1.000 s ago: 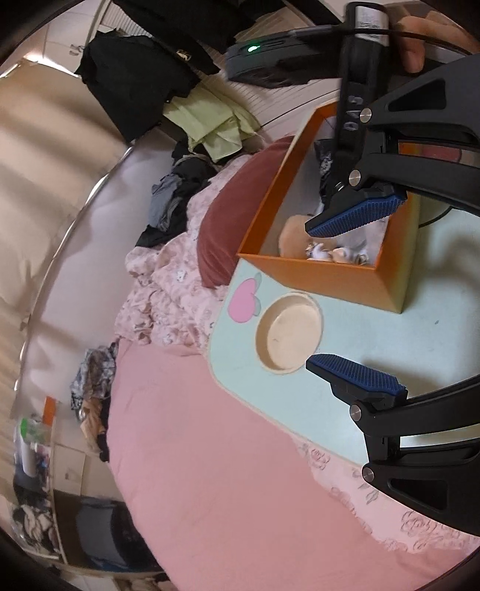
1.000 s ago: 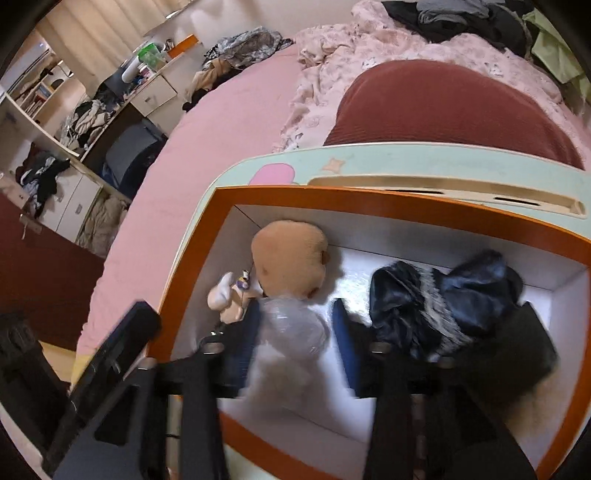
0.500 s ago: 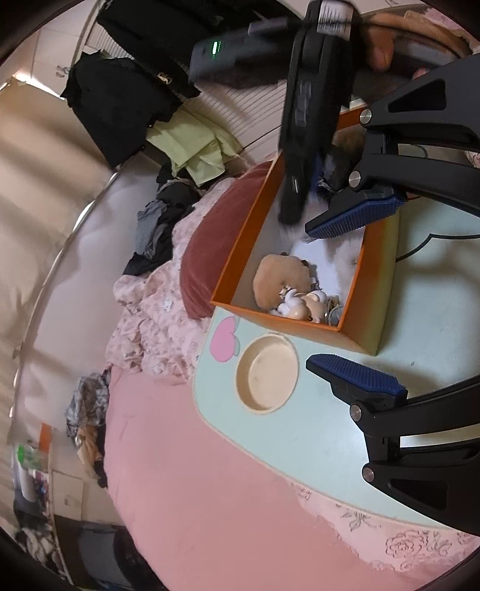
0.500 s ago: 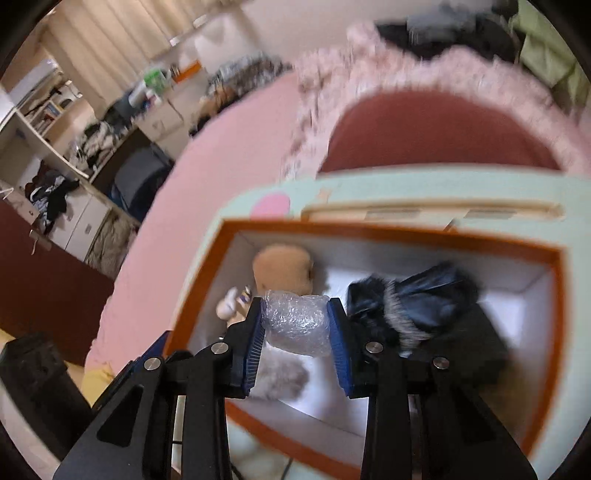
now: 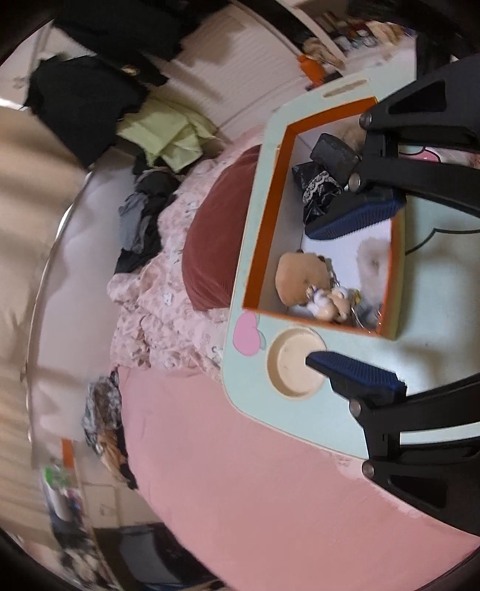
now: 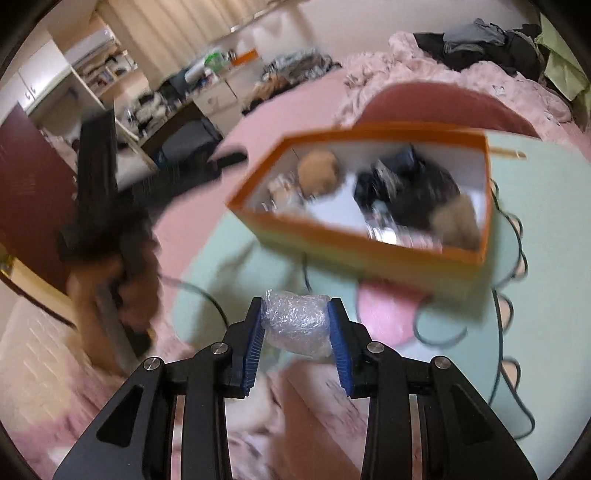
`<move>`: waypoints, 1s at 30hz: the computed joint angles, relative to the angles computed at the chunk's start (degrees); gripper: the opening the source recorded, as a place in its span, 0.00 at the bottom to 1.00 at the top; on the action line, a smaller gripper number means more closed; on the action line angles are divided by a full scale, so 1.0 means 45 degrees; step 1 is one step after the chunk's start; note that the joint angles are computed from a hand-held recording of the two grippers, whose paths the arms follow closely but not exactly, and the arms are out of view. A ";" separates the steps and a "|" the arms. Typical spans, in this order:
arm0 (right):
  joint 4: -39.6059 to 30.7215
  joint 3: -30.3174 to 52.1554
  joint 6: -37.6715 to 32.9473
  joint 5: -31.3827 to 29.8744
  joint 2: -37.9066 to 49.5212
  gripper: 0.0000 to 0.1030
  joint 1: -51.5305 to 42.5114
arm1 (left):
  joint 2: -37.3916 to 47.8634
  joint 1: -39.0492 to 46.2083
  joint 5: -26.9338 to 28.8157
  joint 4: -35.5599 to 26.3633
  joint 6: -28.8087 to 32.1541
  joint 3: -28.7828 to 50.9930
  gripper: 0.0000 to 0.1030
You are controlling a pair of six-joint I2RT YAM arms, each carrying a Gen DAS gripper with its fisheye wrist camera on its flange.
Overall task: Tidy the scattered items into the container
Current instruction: 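Lift the bag out of the box and release it on the table, then grasp the tan plush toy in the box with the left gripper and lift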
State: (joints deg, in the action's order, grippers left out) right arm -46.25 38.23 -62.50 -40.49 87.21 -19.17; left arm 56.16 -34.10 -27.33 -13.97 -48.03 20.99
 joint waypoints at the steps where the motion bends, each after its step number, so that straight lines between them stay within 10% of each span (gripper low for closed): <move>1: 0.0635 -0.0404 0.0037 0.0171 -0.0211 0.35 -0.0158 | 0.0496 -0.0033 0.0028 -0.0036 0.0166 0.0364 0.48; 8: 0.4052 -0.1900 0.1529 0.0218 -0.0482 0.39 -0.0571 | 0.4738 0.0600 0.0664 -0.0006 0.1117 0.3014 0.51; 13: 0.4840 -0.2259 0.1870 -0.0647 -0.0605 0.65 -0.1445 | 0.7139 0.0598 -0.0089 -0.0479 0.1246 0.4617 0.52; 30: 0.3986 -0.1033 0.1867 -0.1364 0.0806 0.66 -0.2311 | 0.9728 0.0926 0.0481 -0.2509 0.1046 0.6955 0.34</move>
State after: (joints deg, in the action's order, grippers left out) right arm -28.31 33.58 -54.10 -46.63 90.84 -29.57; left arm 99.93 -29.93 -25.17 -25.25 -43.32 52.28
